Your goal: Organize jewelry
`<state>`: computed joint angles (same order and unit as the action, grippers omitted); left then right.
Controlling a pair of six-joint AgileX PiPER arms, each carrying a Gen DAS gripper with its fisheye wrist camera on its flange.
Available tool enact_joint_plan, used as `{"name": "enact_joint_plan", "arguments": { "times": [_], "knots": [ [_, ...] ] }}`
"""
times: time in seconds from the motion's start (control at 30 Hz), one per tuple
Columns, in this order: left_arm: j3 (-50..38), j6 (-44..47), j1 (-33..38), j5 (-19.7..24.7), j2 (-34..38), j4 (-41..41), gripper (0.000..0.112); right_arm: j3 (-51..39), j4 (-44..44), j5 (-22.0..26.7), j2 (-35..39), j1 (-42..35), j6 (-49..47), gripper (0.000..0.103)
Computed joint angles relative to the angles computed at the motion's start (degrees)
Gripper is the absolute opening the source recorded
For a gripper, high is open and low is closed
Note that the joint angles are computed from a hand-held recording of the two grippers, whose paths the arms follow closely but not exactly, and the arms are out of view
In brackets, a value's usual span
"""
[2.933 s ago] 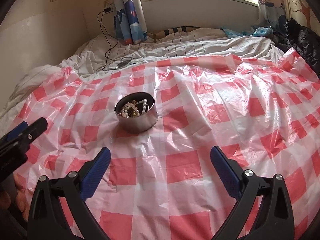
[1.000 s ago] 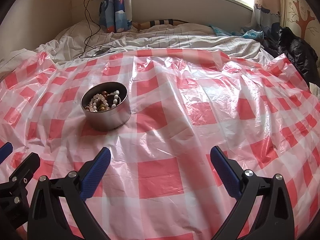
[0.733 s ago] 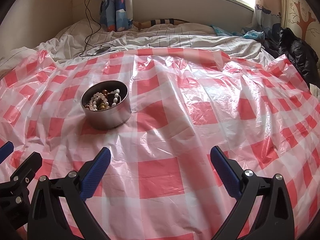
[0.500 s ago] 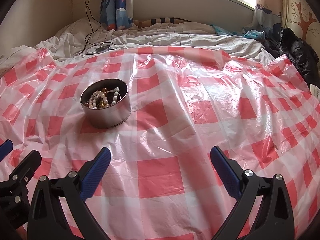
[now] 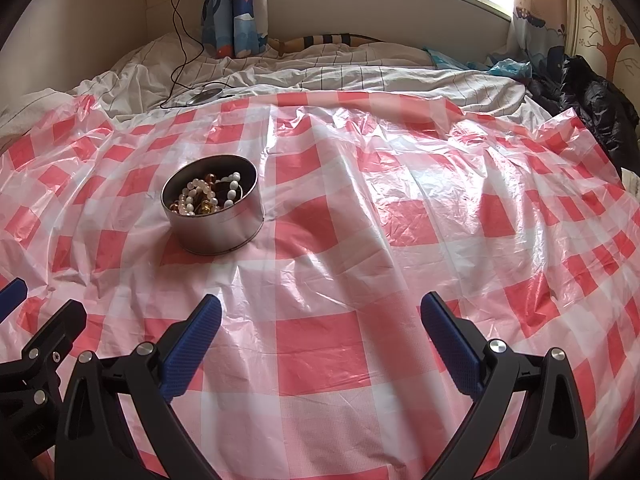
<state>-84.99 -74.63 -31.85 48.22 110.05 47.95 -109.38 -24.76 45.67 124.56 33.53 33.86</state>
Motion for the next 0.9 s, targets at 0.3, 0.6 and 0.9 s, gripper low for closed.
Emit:
{"name": "enact_joint_plan", "arguments": {
  "times": [0.3, 0.6, 0.9],
  "knots": [
    [0.08, -0.04, 0.02, -0.12, -0.03, 0.14, 0.095, -0.12, 0.16, 0.02, 0.10, -0.01, -0.06, 0.096],
    [7.94, -13.56, 0.38, -6.19, -4.97, 9.61, 0.095, 0.02, 0.07, -0.16, 0.22, -0.20, 0.22, 0.096],
    [2.35, -4.37, 2.68, 2.77, -1.55, 1.71, 0.095, 1.48, 1.36, -1.57, -0.87, -1.47, 0.65, 0.096]
  ]
}}
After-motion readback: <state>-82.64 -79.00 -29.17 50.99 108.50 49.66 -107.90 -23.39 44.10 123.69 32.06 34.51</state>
